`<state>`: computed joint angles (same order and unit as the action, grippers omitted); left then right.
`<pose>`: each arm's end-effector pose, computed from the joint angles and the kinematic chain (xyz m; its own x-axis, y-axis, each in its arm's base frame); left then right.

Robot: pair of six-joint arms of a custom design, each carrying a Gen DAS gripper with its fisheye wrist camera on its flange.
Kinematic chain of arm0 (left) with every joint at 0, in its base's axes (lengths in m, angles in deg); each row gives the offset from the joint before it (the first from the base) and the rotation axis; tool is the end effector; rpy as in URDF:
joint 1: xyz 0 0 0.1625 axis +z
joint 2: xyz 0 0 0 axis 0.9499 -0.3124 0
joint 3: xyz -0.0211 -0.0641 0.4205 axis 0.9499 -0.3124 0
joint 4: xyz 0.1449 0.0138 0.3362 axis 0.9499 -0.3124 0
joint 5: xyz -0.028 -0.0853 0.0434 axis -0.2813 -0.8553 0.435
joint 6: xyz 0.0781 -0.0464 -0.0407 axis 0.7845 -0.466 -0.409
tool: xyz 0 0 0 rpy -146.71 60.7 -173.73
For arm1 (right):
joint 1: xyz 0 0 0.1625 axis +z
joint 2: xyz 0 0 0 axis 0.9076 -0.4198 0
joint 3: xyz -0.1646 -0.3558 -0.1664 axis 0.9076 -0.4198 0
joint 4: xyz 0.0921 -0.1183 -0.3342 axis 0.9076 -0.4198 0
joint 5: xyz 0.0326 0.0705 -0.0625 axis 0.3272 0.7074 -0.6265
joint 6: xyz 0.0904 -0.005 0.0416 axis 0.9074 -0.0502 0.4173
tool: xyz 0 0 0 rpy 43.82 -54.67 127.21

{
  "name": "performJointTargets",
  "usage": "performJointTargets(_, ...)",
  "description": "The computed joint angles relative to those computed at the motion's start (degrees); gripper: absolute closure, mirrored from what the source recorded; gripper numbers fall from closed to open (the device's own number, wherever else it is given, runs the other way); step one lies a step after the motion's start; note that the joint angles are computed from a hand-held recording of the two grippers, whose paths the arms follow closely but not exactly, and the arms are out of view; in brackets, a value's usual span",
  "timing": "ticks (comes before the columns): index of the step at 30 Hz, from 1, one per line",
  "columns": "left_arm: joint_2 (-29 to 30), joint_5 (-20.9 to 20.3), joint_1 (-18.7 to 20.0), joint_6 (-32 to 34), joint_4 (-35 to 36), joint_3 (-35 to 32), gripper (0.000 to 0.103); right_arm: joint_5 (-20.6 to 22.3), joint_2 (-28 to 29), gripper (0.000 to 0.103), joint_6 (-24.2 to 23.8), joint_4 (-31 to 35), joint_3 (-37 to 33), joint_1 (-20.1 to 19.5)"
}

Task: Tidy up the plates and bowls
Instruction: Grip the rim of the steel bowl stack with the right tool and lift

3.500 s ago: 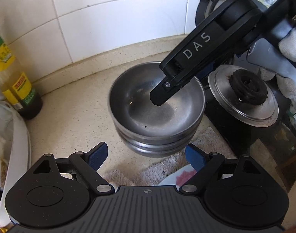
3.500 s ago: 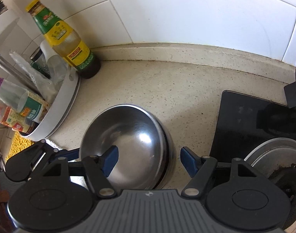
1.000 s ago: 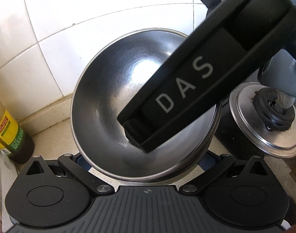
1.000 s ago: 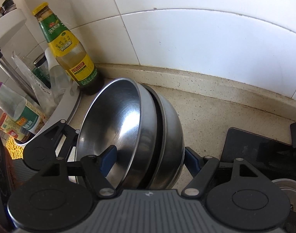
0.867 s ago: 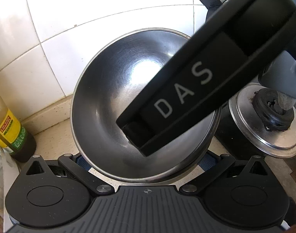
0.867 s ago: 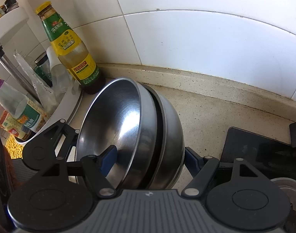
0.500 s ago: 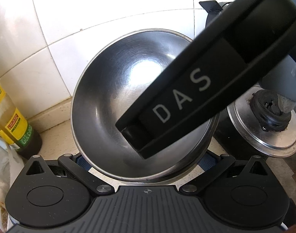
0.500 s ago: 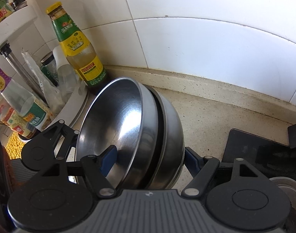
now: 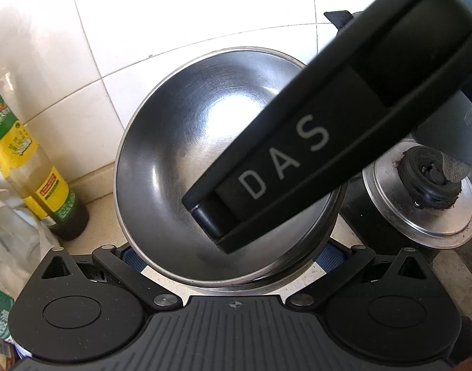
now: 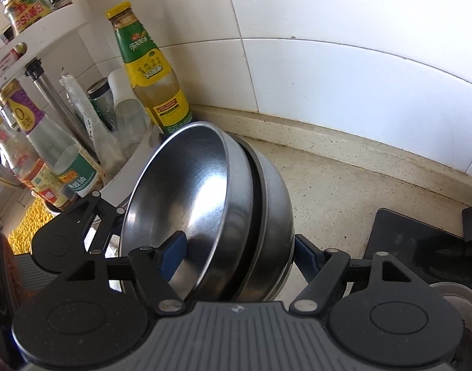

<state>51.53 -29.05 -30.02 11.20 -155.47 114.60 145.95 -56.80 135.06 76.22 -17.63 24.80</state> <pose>-0.3412 -0.5582 0.0052 -0.3347 0.7285 -0.5977 0.9185 0.3939 -0.0343 0.0931 -0.6697 0.2429 -0.8130 -0.1548 0.5613 -0.4229 0.8196 -0.3865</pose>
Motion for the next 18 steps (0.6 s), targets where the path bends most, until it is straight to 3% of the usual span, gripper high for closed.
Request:
performJointTargets(11, -1.68, 0.19, -1.96, -1.92, -0.2, 2.65, 0.0, 1.33, -0.1, 0.025, 0.31, -1.01, 0.92, 0.55)
performJointTargets(18, -0.77, -0.96, 0.94, 0.3, -0.18, 0.24, 0.0, 1.93, -0.21, 0.025, 0.48, -1.88, 1.86, 0.93)
